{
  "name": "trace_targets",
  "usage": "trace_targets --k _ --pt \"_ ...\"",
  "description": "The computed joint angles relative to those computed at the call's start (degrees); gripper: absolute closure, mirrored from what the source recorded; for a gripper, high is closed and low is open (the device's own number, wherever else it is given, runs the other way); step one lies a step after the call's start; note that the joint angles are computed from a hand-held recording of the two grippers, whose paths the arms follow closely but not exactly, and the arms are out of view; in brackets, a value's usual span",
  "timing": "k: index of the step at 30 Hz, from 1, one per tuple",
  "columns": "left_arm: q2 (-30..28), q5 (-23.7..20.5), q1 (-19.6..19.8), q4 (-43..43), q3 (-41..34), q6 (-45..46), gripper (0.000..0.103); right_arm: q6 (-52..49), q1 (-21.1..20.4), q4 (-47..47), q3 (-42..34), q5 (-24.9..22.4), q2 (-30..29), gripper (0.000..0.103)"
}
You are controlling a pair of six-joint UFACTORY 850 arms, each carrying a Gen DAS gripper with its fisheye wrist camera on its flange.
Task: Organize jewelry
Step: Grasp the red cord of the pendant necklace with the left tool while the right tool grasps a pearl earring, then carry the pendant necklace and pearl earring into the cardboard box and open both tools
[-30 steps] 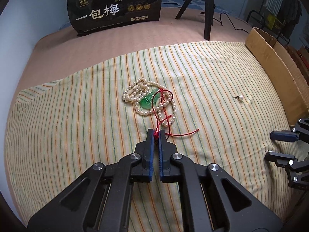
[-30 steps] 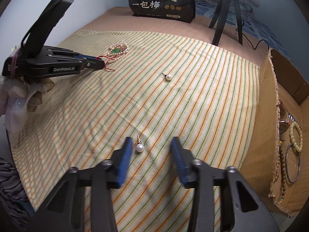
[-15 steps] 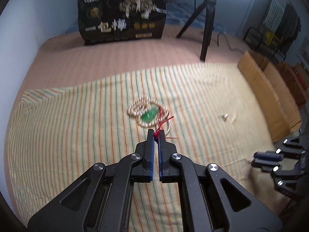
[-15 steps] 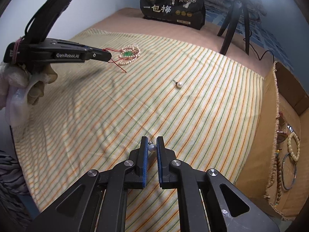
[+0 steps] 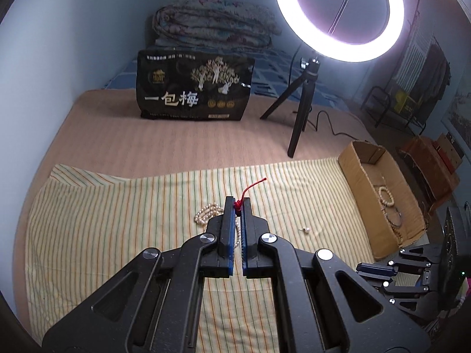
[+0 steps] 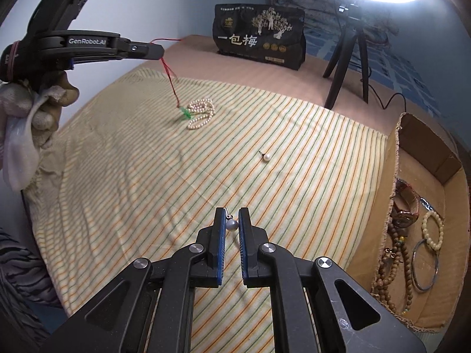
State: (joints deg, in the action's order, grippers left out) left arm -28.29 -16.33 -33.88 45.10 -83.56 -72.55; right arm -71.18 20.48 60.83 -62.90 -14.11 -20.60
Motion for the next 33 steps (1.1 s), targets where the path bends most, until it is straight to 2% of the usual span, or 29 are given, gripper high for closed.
trace_targets --k 5,15,23,33 --pt "1.8 0.5 -0.7 6.0 1.0 -6.5 0.102 -2.2 -0.7 2.8 0.3 -0.3 1.1 0.096" --pt "2.2 1.9 -3.6 10.3 -1.3 -9.8 0.102 -7.5 -2.9 9.7 0.8 -0.9 3.5 0.096" --pt "-0.9 2.9 -6.6 6.7 -7.5 -4.3 0.102 -11.0 -6.8 15.5 1.1 -1.6 5.9 0.096" --pt "-7.6 2.7 -10.0 -6.2 -18.7 10.6 0.102 -9.3 -13.4 17.8 -0.2 -2.0 6.5 0.096"
